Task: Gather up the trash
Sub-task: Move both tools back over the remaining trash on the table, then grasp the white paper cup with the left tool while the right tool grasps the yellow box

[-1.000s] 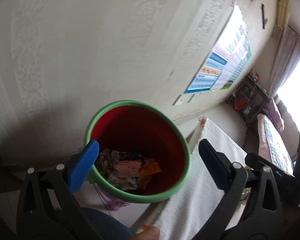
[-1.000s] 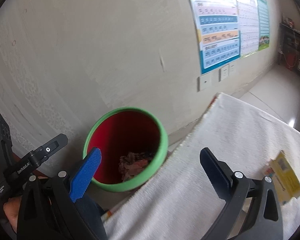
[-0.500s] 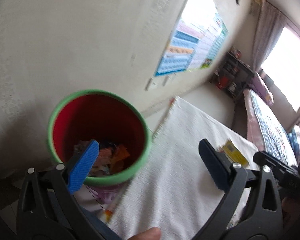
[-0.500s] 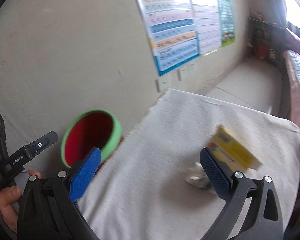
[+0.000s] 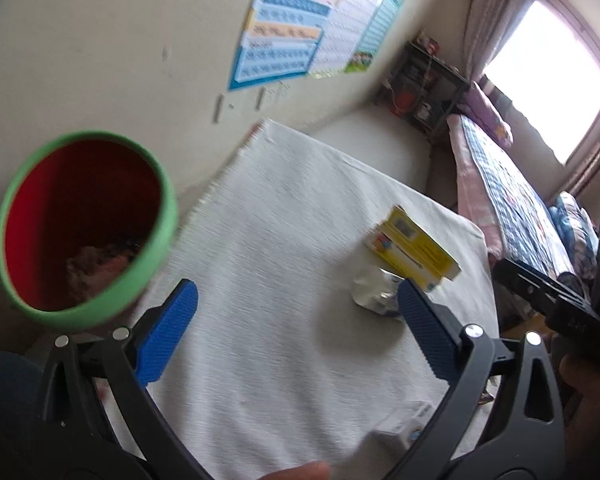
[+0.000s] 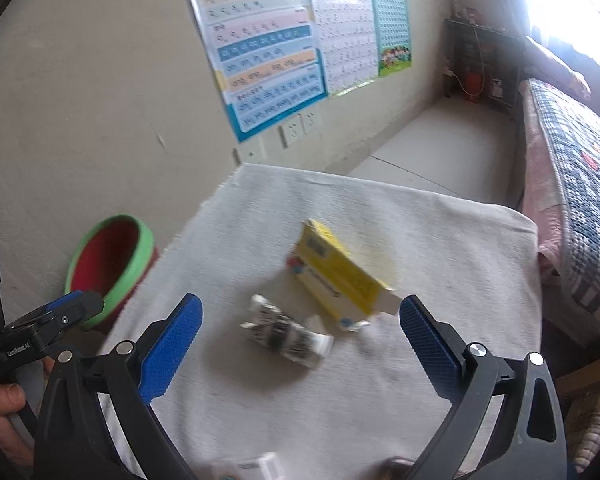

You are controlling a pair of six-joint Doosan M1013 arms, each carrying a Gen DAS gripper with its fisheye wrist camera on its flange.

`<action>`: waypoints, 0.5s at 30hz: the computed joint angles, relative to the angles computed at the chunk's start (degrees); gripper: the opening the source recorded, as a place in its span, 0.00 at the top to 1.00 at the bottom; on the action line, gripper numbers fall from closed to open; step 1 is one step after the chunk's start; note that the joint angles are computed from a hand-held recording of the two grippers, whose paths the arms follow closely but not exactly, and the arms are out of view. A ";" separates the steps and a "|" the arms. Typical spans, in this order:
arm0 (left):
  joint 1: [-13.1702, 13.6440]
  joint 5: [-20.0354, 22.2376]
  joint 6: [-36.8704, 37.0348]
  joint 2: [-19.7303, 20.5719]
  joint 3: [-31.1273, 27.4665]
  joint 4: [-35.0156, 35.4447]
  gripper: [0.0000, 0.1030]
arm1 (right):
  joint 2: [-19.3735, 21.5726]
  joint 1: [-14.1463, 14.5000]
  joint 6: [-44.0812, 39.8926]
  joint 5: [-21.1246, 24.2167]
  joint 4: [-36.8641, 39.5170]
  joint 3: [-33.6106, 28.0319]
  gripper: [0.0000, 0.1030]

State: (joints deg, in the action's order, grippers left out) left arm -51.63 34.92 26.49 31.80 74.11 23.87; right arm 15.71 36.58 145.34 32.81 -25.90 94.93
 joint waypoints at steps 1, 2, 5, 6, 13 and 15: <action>-0.06 0.00 1.31 0.56 -0.70 -1.36 0.05 | -0.12 -0.35 -0.38 0.14 0.21 0.30 0.07; -0.14 0.15 2.51 1.13 -1.45 -2.56 0.05 | -0.16 -0.61 -0.74 0.29 0.47 0.47 0.07; -0.21 0.47 5.42 2.51 -3.26 -5.88 0.05 | -0.36 -1.61 -1.57 0.23 1.12 1.23 0.07; -0.29 0.60 5.89 2.76 -3.60 -6.44 0.05 | -0.38 -1.98 -2.09 0.22 1.52 1.46 0.07; -0.36 2.34 7.71 4.33 -5.56 -8.72 0.05 | 0.55 -4.42 -8.47 0.11 6.19 1.68 0.07; -0.21 2.61 7.67 4.26 -5.39 -8.98 0.05 | 1.25 -4.93 -11.13 0.08 7.98 1.26 0.07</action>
